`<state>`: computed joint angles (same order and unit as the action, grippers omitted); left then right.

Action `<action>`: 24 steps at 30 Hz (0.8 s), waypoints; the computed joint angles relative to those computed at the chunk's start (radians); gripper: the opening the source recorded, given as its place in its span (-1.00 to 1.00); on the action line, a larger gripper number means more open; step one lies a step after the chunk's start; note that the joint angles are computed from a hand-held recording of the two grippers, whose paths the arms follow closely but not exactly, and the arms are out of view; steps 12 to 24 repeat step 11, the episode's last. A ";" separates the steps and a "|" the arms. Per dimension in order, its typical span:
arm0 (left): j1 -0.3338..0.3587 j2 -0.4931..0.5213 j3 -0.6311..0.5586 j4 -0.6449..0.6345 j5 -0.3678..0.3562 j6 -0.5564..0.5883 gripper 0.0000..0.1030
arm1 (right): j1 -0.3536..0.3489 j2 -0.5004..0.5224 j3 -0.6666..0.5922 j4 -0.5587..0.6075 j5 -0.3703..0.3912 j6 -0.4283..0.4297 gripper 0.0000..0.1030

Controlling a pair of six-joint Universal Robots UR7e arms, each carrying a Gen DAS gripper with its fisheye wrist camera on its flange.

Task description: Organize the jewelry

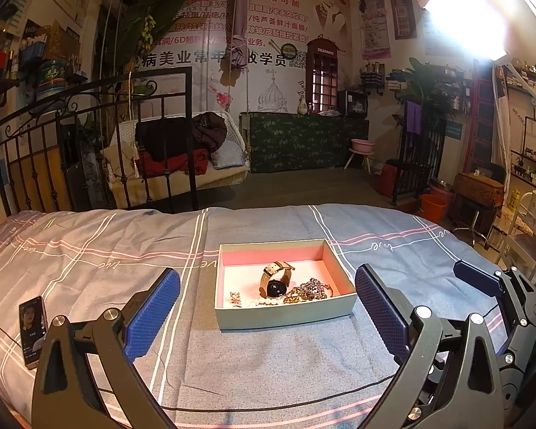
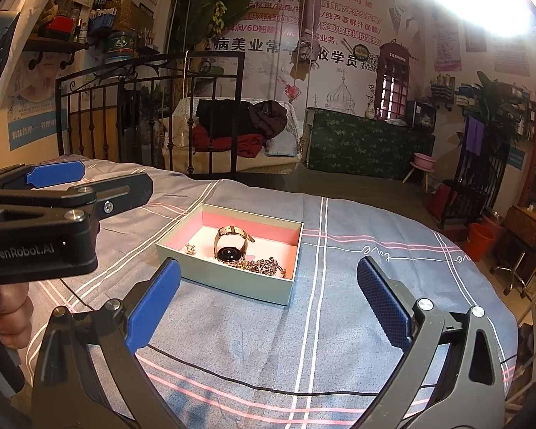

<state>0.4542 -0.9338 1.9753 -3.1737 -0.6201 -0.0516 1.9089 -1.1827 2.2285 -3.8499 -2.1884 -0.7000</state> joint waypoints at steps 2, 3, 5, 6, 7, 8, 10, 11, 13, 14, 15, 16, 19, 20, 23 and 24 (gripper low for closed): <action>0.002 -0.003 0.001 0.011 0.009 -0.007 0.88 | 0.000 0.000 0.001 0.000 0.000 0.001 0.89; 0.004 -0.005 0.000 0.017 0.006 -0.011 0.88 | 0.000 0.001 0.001 -0.003 0.000 0.000 0.89; 0.010 -0.015 -0.005 0.054 -0.005 -0.035 0.88 | 0.000 0.001 0.000 0.000 0.000 0.002 0.89; 0.013 -0.018 -0.006 0.066 -0.017 -0.033 0.88 | 0.000 0.001 0.000 -0.002 0.000 0.001 0.89; 0.012 -0.014 -0.008 0.065 -0.012 -0.026 0.88 | 0.000 0.002 0.000 -0.003 -0.001 0.001 0.89; 0.010 -0.009 -0.009 0.056 -0.006 -0.016 0.88 | 0.000 0.002 0.000 -0.002 -0.002 0.001 0.89; 0.012 -0.012 -0.008 0.062 -0.012 -0.022 0.88 | 0.000 0.001 0.000 -0.001 -0.002 0.000 0.89; 0.012 -0.012 -0.010 0.069 -0.010 -0.034 0.88 | -0.001 0.001 0.000 -0.001 -0.002 0.001 0.89; 0.012 -0.012 -0.010 0.069 -0.010 -0.034 0.88 | -0.001 0.001 0.000 -0.001 -0.002 0.001 0.89; 0.012 -0.012 -0.010 0.069 -0.010 -0.034 0.88 | -0.001 0.001 0.000 -0.001 -0.002 0.001 0.89; 0.012 -0.012 -0.010 0.069 -0.010 -0.034 0.88 | -0.001 0.001 0.000 -0.001 -0.002 0.001 0.89; 0.012 -0.012 -0.010 0.069 -0.010 -0.034 0.88 | -0.001 0.001 0.000 -0.001 -0.002 0.001 0.89; 0.012 -0.012 -0.010 0.069 -0.010 -0.034 0.88 | -0.001 0.001 0.000 -0.001 -0.002 0.001 0.89; 0.012 -0.012 -0.010 0.069 -0.010 -0.034 0.88 | -0.001 0.001 0.000 -0.001 -0.002 0.001 0.89; 0.012 -0.012 -0.010 0.069 -0.010 -0.034 0.88 | -0.001 0.001 0.000 -0.001 -0.002 0.001 0.89; 0.012 -0.012 -0.010 0.069 -0.010 -0.034 0.88 | -0.001 0.001 0.000 -0.001 -0.002 0.001 0.89</action>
